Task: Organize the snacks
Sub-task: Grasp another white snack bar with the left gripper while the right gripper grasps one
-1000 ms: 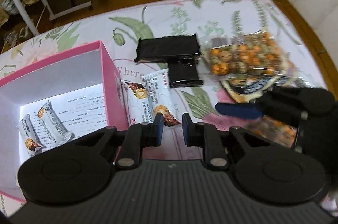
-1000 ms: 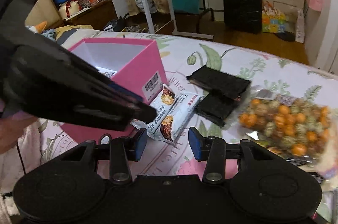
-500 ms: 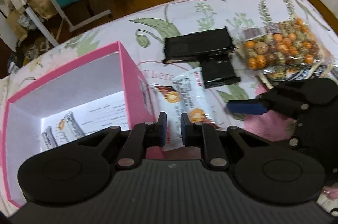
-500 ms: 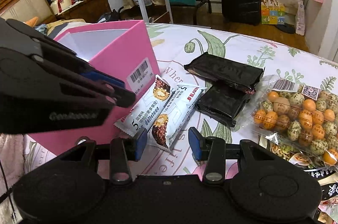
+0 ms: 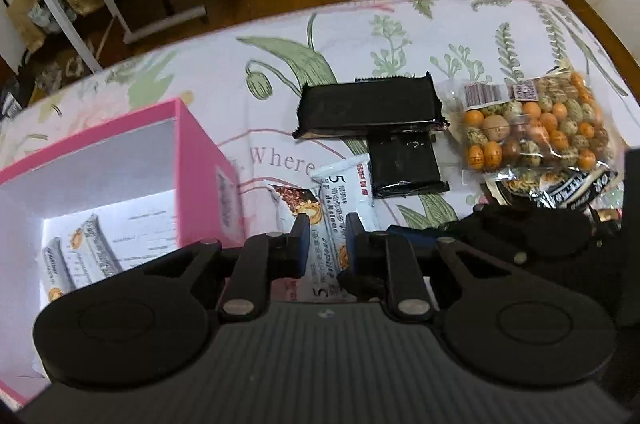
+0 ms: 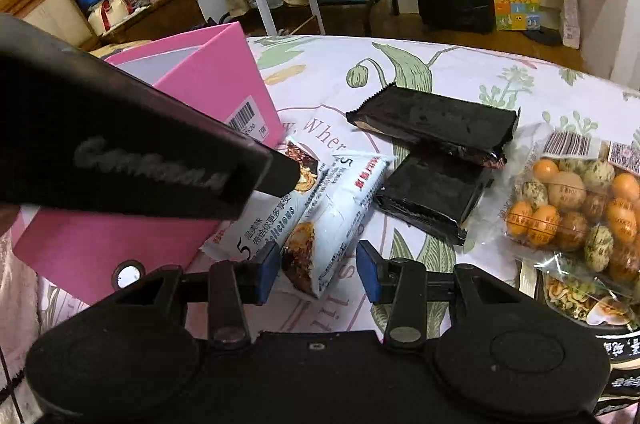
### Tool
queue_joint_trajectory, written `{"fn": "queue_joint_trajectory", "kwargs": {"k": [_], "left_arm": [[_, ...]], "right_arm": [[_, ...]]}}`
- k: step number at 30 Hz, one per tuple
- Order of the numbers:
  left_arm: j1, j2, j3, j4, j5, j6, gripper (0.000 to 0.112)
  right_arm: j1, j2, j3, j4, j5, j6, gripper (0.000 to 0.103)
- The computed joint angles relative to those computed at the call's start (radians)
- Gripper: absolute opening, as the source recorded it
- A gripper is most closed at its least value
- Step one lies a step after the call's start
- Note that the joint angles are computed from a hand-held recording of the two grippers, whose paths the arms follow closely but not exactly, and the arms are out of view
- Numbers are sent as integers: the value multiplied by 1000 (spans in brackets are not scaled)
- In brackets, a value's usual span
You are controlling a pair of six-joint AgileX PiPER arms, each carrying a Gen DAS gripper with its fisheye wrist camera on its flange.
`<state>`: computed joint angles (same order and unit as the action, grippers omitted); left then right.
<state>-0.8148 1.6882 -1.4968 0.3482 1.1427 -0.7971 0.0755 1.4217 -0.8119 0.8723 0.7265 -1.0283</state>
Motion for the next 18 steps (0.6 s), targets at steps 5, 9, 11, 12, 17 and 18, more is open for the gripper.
{"fn": "queue_joint_trajectory", "kwargs": {"k": [5,9,11,12,17,18], "left_arm": [[42,62,-60,-98,35,65,18],[41,90,-71,-78,54,22,18],[38,102,-69,-64,56,10,28],[40,109,-68,-68,55,10,33],[14,145,-77,-15,70,-24,38],[13,147,-79,-12,72,-33,37]], "right_arm": [[-52,-37,14,13,62,-49,30],[-54,-87,13,-73,75,12,27],[-56,-105,4,-124,99,57,27],[-63,-112,-1,-144,117,69,27],[-98,-110,-22,-187,167,95,30],[-110,-105,-25,-181,175,92,31]]}}
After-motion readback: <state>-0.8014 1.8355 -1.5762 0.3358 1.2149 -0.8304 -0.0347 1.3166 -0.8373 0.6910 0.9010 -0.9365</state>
